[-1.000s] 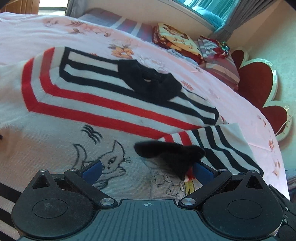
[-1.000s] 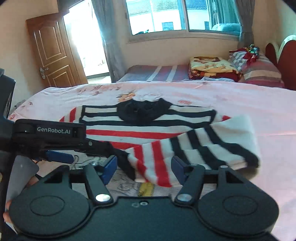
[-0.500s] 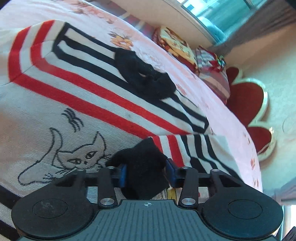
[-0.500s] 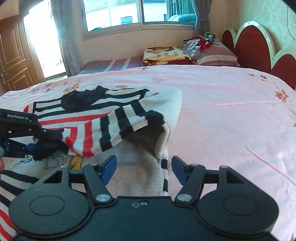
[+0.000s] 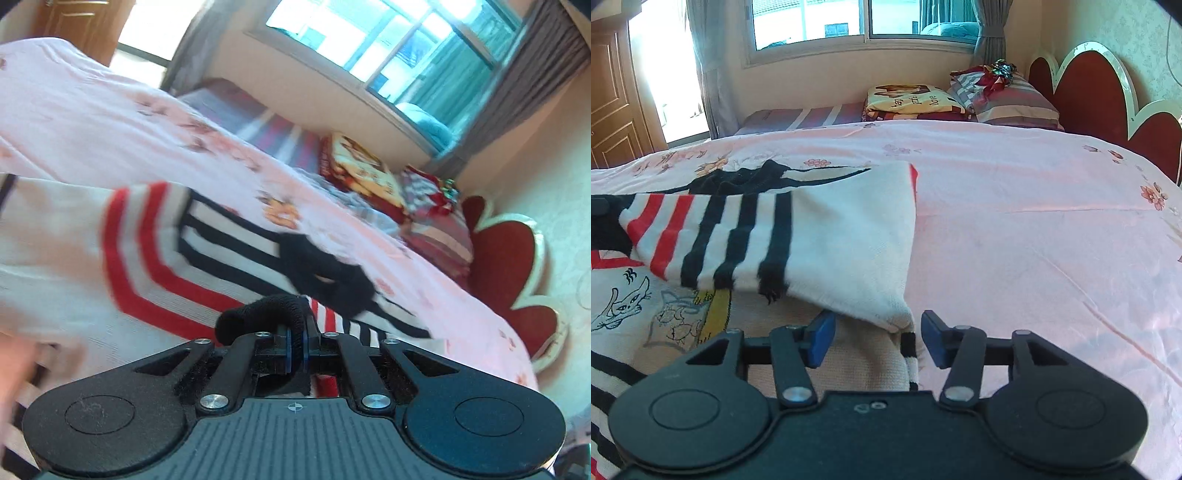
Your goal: Fold small clothes
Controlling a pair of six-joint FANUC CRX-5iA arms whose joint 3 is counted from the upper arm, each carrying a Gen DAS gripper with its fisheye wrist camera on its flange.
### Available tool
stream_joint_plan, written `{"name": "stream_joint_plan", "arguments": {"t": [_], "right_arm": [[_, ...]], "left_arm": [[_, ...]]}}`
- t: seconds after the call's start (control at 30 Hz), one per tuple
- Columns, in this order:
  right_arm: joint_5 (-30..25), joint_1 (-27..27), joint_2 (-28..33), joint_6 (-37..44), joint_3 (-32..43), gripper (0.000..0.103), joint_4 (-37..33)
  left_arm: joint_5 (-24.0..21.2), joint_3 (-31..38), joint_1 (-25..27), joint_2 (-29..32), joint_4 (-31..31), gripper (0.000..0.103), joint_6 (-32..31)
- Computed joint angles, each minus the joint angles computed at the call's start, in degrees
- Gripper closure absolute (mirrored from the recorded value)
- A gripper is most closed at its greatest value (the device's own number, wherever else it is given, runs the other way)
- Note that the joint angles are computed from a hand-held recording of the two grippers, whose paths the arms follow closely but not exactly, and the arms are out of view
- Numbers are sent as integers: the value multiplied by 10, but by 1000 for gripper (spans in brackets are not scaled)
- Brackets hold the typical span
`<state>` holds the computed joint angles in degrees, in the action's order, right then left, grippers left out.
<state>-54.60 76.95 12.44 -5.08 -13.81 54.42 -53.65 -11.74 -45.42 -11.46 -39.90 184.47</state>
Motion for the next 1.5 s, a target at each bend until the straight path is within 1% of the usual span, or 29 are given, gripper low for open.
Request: {"name": "stream_joint_plan", "arguments": {"t": [0.07,0.13,0.17,0.2,0.23,0.27,0.33,0.4,0.43,0.5,0.57,0.6,0.67,0.77,0.8,0.83,0.9,0.93,0.97,1.03,1.07,1.1,1.17,1.2,1.27,1.3,1.37,1.43,1.5], "right_arm": [[-7,-1,13,9,13,60,-2],[-6,-3,16,4,15,68,0],[-10,-4,18,6,18,78,-7],[-17,-5,20,12,21,80,-18],[-21,-7,20,21,22,80,-34],[-13,-10,14,18,15,80,-39],[-17,-7,8,26,13,81,-44],[-19,-4,1,47,14,80,-60],[-9,-2,-10,39,5,79,-61],[11,3,-38,4,-24,69,-41],[8,10,-53,-24,-41,60,0],[6,10,-52,-25,-41,60,14],[11,-1,-41,-5,-26,61,24],[41,-27,-16,24,0,66,28],[50,-36,-5,35,10,67,27],[56,-43,7,51,24,68,14],[73,-55,22,65,40,68,-4],[67,-57,35,104,60,68,-42],[68,-59,42,129,68,67,-62],[86,-64,34,122,55,67,-49],[97,-70,27,102,46,66,-34],[99,-76,27,84,44,62,-21],[102,-95,32,62,51,61,-18],[111,-106,36,54,54,62,-21],[124,-126,47,48,67,63,-36],[139,-137,49,35,68,64,-37],[165,-154,54,10,69,64,-39],[187,-166,63,11,77,66,-59],[205,-171,69,14,81,76,-67]], "left_arm": [[-22,-12,7,-5,4,98,-9],[-14,-33,28,-4,37,98,-35],[-6,-40,37,2,56,98,-47],[1,-49,44,9,77,98,-60],[5,-54,43,13,83,98,-64],[-8,-46,28,20,64,98,-49],[-25,-34,22,25,58,97,-50],[-74,-15,6,27,37,97,-23],[-91,-8,0,23,27,97,-23],[-116,0,-17,13,8,97,-33],[-100,4,-14,6,14,97,-70],[-83,5,-8,7,24,97,-90],[-47,11,4,21,41,97,-117],[4,24,19,62,68,97,-149],[10,30,22,76,77,97,-160],[12,35,24,90,84,97,-169],[-3,43,16,109,69,97,-169],[-3,37,7,107,52,97,-156],[-3,32,6,102,50,98,-153],[0,26,17,91,73,98,-166],[3,25,23,88,83,98,-169],[2,28,23,88,81,97,-162],[-16,49,10,101,52,97,-152],[-11,55,9,106,46,97,-158],[11,60,23,118,71,97,-188],[23,60,28,124,82,97,-198],[23,70,21,139,70,97,-193],[12,81,12,153,49,97,-188],[19,76,9,152,37,97,-171]]}}
